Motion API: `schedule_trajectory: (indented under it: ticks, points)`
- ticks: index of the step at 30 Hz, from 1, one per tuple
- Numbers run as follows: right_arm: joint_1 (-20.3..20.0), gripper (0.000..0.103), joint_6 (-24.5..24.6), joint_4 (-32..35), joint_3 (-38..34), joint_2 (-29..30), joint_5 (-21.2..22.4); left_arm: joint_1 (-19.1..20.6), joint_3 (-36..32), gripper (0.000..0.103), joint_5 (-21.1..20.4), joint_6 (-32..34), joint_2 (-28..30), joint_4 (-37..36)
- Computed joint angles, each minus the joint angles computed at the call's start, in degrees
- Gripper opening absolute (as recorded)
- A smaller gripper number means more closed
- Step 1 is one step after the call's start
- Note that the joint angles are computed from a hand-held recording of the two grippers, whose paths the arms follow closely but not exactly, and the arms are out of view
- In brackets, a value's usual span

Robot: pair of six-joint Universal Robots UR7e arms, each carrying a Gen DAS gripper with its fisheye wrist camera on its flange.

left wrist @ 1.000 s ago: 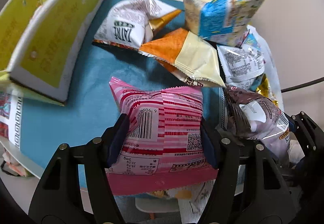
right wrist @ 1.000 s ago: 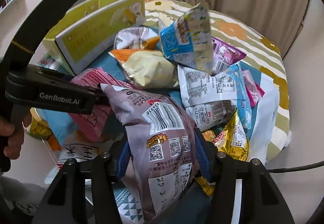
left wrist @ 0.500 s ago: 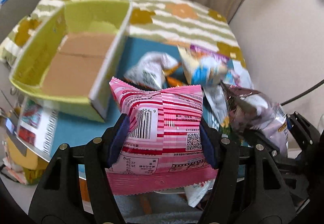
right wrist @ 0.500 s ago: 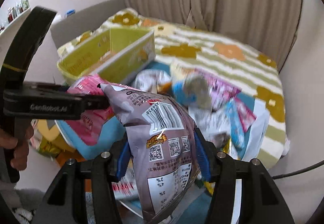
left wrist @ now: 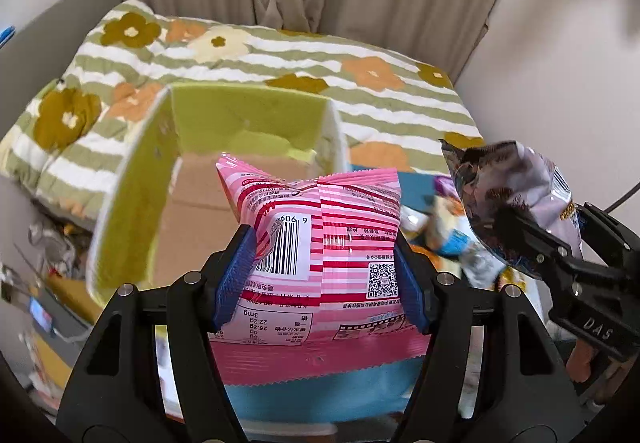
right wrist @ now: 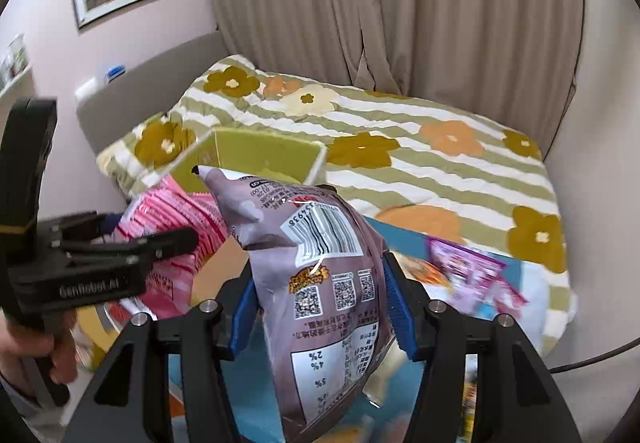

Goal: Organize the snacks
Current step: 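Carry both bags over the yellow box and open both tools to drop them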

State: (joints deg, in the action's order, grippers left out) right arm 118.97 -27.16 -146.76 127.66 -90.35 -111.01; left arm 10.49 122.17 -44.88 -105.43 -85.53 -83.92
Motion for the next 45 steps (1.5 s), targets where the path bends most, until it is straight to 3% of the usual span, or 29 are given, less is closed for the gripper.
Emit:
schedule_trajectory:
  ticks: [5, 10, 19, 21, 22, 23, 24, 31, 45]
  points:
    - [4.22, 0.053, 8.32, -5.97, -2.94, 10.64, -1.99, 4.68, 1.89, 0.062, 1.99, 7.22, -8.47, 2.66]
    - [6.25, 0.053, 13.98, -8.87, -6.14, 18.76, -3.67, 11.93, 2.74, 0.062, 3.69, 17.99, -12.75, 0.3]
    - [6.28, 0.053, 19.51, -10.06, -11.65, 28.47, -5.03, 23.93, 3.88, 0.062, 4.7, 36.65, -11.16, -12.91]
    - [6.0, 0.053, 19.92, -9.63, -12.44, 29.64, -5.0, 25.55, 3.77, 0.071, 4.83, 37.87, -10.16, -13.97]
    - [5.92, 0.053, 20.15, -9.29, -12.8, 30.07, -4.91, 25.82, 3.79, 0.079, 5.08, 37.65, -9.75, -13.75]
    - [5.63, 0.053, 20.07, -9.05, -12.93, 30.23, -4.6, 25.97, 3.61, 0.097, 5.55, 36.84, -9.35, -12.81]
    - [5.3, 0.053, 19.84, -8.88, -13.08, 30.41, -4.17, 25.92, 3.57, 0.103, 6.43, 35.86, -9.25, -12.0]
    - [3.5, 0.053, 19.29, -5.69, -14.6, 31.15, -0.72, 23.78, 3.56, 0.103, 5.55, 28.01, -10.52, -5.39]
    - [1.97, 0.054, 16.56, -6.97, -17.74, 37.58, 0.09, 20.69, 5.46, 0.103, 3.47, 17.03, -14.53, 2.53]
